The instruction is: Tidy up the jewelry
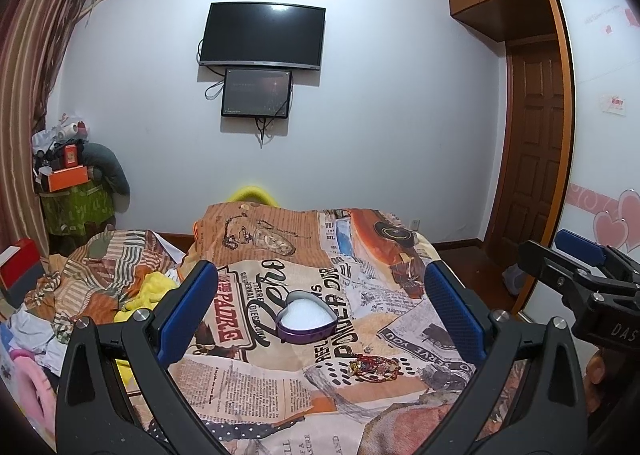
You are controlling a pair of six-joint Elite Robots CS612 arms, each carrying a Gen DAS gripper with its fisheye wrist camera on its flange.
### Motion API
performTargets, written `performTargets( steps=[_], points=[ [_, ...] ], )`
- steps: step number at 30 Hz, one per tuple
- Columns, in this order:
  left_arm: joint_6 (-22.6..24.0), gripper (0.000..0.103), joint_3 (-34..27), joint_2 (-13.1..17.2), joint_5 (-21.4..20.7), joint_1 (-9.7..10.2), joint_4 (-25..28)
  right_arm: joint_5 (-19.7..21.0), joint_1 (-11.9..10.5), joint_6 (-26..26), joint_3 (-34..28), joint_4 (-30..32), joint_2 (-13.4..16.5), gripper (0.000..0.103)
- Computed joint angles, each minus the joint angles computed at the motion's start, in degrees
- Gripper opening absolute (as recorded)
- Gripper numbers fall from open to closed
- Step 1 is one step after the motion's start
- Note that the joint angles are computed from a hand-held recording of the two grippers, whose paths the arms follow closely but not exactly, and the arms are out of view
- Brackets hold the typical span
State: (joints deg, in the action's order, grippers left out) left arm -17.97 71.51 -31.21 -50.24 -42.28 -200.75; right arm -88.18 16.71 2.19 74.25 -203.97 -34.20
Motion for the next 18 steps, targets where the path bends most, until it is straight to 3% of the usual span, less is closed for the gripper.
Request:
performTargets(
  steps=[12, 16, 18],
  points=[
    [-4.6, 0.103, -3.8, 2.0, -4.1, 1.95, 9.7, -2.1, -0.8, 1.7, -4.3, 10.1, 2.6, 0.093],
    [-7.5, 0.102, -5.2, 2.8, -8.3, 3.20, 14.5, -3.3, -1.1, 1.8, -5.8, 14.0, 3.6, 0.093],
    [-8.8, 0.097, -6.0, 3.2, -10.7, 3.82, 16.8, -3.4, -1.1, 1.7, -6.0, 15.9, 3.6, 0.093]
  ],
)
